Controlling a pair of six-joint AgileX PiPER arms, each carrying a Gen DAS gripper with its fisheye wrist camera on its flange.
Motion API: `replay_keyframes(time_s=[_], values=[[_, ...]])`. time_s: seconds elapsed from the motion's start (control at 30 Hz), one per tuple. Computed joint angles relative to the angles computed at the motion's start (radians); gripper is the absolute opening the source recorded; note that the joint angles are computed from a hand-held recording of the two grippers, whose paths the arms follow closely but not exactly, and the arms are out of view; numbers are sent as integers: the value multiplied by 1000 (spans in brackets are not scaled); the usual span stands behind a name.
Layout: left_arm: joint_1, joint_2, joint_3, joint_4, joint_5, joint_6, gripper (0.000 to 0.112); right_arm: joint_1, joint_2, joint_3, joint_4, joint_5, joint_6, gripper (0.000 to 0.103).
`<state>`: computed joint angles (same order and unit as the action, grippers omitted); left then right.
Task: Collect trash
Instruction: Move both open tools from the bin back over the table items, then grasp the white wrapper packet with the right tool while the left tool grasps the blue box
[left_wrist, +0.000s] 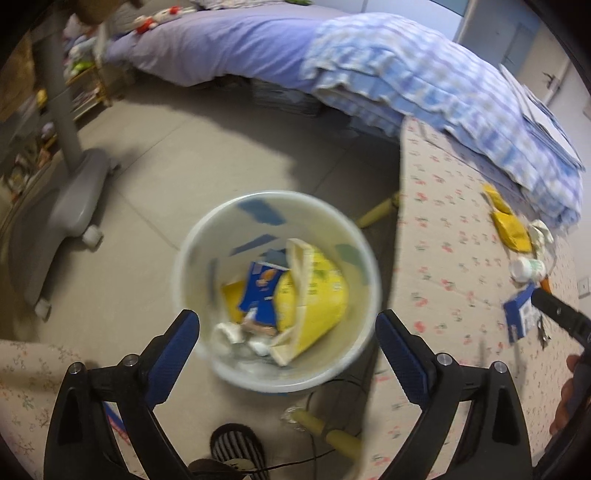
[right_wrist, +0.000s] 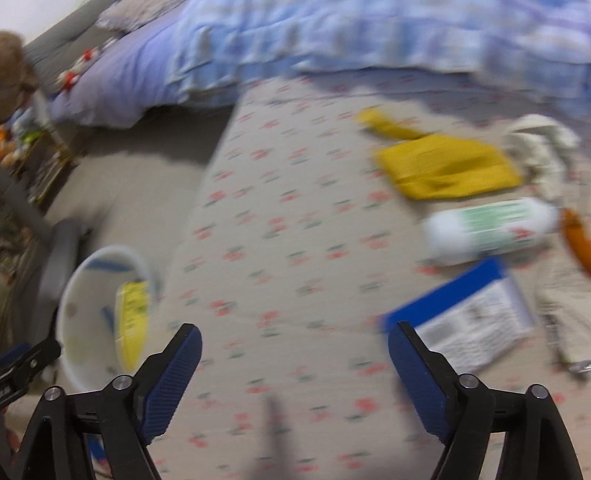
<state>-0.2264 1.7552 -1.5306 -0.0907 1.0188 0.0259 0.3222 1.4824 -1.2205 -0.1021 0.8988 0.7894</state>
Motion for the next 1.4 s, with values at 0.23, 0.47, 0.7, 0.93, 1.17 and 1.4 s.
replay_keyframes(time_s=[0.23,0.47,0.7,0.93,1.17,1.4], values=[[-173,5,-20,10,-58,-51,98,-165,-149,134,-70,19,-30,102],[-343,51,-52,70,-104,-76,97,-435,-216,245,25,30,-291,103],[-465,152,-157,38,-66,-57,97,-632,-209,322,137,14,-512,103],[-517,264,-291,-54,-8,-39,97,-674,-150,348,179,2,-601,103],[-577,320,-358,-70,14,-8,97,-657,-142,349,132,9,-574,102],[-618,404,-435,-33,69,-5,97,-601,-176,368,29,23,-502,81]])
